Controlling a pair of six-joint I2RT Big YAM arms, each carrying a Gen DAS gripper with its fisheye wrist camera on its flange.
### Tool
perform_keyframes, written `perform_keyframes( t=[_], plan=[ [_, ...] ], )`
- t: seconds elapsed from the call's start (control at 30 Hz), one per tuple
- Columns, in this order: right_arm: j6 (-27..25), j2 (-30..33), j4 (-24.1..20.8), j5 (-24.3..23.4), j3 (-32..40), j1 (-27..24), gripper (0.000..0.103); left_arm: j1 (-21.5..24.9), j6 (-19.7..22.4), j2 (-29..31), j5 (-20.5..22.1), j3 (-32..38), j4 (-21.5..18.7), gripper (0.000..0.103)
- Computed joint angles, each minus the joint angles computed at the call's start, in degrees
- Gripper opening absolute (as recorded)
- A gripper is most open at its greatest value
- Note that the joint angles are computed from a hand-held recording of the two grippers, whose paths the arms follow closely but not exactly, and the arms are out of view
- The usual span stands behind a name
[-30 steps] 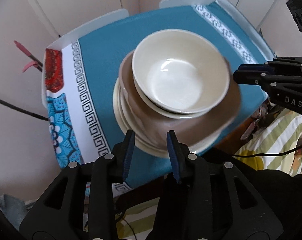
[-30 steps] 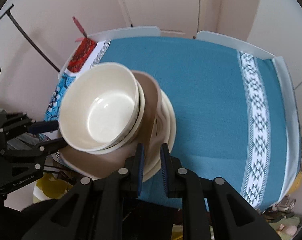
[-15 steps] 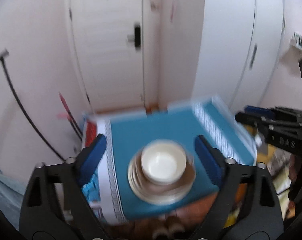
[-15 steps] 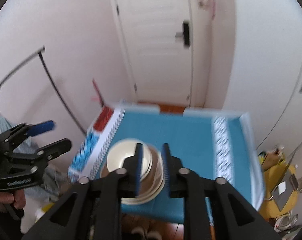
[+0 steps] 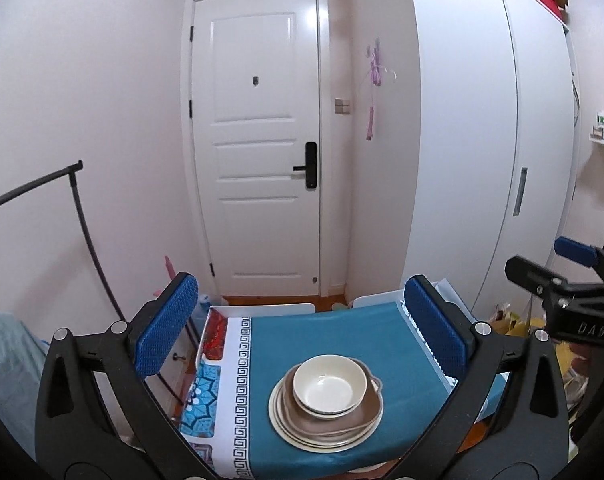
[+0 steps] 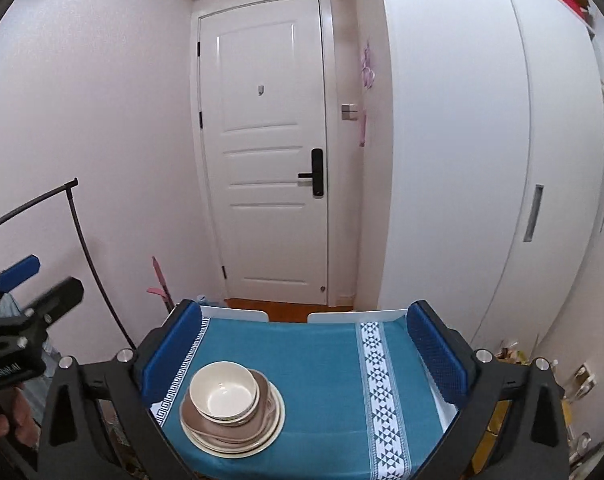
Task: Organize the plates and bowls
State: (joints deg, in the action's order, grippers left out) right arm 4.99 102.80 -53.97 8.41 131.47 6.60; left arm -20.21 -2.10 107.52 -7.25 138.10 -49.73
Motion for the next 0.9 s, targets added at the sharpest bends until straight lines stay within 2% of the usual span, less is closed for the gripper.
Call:
perform_keyframes(
  t=[0.47,0.9],
  plan=[
    [0.6,-1.7,1.2,2.2,-1.9,0.2,0.102,-0.8,0.1,-4.9,-1.6,-7.8,4.2,0.103],
    [1.2,-0.1,-0.1,2.8,0.4,0.3,0.102,-0.6,0.2,-5.0,-2.4,-8.6,5.0,0.103]
  ],
)
